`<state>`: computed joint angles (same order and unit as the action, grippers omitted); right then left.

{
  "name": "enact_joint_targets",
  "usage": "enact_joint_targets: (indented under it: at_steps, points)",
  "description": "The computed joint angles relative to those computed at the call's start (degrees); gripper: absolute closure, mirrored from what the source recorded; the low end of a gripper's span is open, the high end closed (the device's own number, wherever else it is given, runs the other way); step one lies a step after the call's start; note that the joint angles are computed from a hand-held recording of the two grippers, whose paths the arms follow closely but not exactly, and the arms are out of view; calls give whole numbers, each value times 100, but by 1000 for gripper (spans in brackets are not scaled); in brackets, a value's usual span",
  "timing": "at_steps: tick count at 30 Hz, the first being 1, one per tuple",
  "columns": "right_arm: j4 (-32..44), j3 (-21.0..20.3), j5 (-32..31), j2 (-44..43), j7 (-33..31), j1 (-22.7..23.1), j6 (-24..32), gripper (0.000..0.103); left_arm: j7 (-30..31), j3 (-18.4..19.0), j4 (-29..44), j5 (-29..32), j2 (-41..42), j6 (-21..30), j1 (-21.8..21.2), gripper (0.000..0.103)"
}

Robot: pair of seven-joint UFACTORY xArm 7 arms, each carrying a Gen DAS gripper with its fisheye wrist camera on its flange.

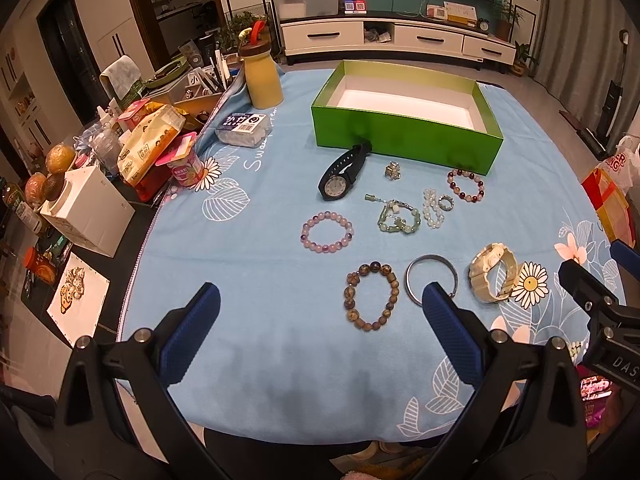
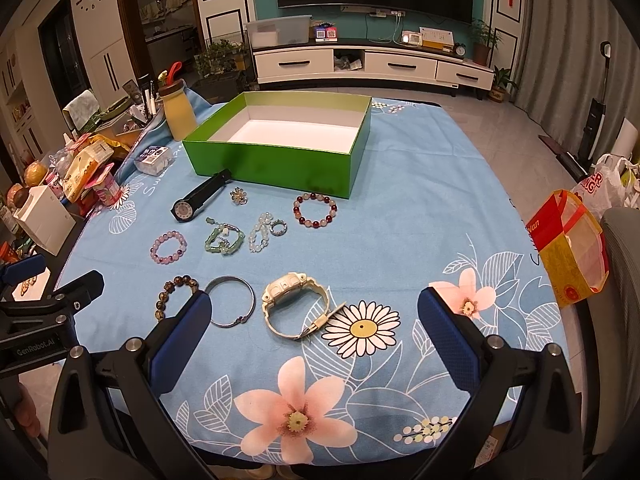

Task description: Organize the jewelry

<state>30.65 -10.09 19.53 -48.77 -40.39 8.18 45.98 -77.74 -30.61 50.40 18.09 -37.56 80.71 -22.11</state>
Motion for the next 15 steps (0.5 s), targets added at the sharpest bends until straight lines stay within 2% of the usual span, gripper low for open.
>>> enact_joint_targets:
  at_steps: [15]
  points:
    - [12, -8, 11, -5, -20, -15, 24, 1, -91, -13, -21, 31, 73, -27, -50, 2]
